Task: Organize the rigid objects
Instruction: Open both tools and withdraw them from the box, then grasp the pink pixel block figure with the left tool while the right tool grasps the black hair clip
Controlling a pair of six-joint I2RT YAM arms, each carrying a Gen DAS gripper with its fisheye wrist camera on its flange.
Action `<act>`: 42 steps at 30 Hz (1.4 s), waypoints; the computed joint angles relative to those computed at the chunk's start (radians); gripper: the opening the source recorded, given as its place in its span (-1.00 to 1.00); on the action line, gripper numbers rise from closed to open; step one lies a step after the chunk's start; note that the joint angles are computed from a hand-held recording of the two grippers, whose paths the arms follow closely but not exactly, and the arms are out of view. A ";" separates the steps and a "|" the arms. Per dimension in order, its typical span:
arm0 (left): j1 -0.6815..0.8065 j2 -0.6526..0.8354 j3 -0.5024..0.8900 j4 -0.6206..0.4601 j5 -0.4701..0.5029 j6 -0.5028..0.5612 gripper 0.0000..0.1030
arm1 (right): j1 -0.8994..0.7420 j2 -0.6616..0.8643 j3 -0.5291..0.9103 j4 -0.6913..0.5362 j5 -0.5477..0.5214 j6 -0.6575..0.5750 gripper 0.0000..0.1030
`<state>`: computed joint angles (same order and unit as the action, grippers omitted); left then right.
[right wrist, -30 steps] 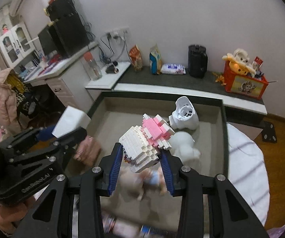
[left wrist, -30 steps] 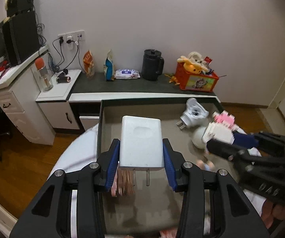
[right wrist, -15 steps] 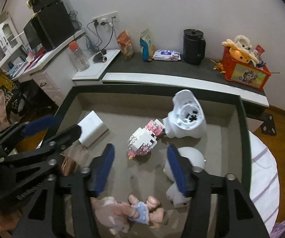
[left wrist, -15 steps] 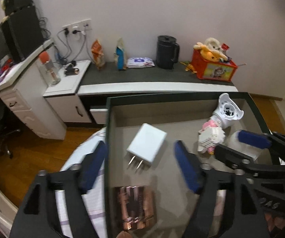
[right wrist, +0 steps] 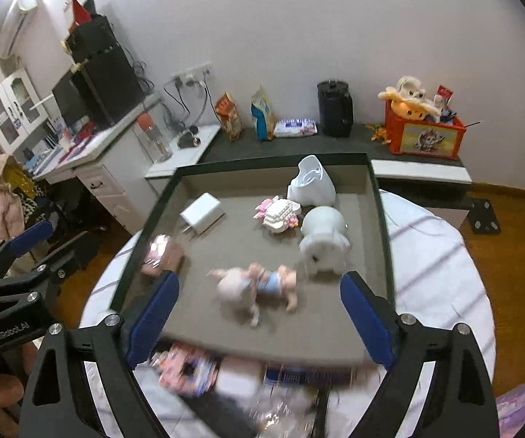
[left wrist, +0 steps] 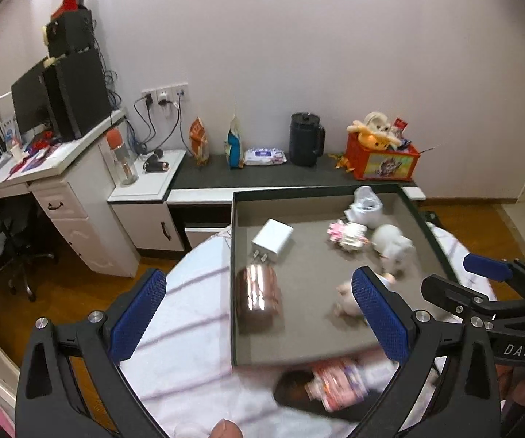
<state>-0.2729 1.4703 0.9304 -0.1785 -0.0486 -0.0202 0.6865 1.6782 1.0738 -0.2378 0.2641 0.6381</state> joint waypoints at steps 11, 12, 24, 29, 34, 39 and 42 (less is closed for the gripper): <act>-0.067 -0.520 -0.266 -0.209 -0.039 -0.061 0.99 | 0.335 -0.327 -0.166 -0.204 0.360 0.259 0.78; -0.074 -0.563 -0.284 -0.235 -0.041 -0.069 0.99 | 0.368 -0.340 -0.170 -0.231 0.385 0.291 0.78; -0.159 -0.920 -0.429 -0.496 -0.089 -0.176 0.99 | 0.737 -0.338 -0.177 -0.496 0.592 0.711 0.78; -0.198 -1.049 -0.473 -0.611 -0.082 -0.216 0.99 | 0.838 -0.285 -0.194 -0.566 0.583 0.873 0.78; -0.296 -1.112 -0.487 -0.685 -0.147 -0.277 1.00 | 0.885 -0.280 -0.235 -0.607 0.558 0.999 0.78; -0.340 -1.123 -0.486 -0.706 -0.178 -0.307 0.99 | 0.918 -0.279 -0.239 -0.656 0.564 1.070 0.78; -0.348 -1.126 -0.485 -0.714 -0.181 -0.317 1.00 | 0.925 -0.283 -0.242 -0.667 0.567 1.081 0.78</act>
<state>-0.6212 0.3445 0.4450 -0.8924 -0.2292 -0.3377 1.6111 1.3957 0.8321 -0.9049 0.8307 1.7195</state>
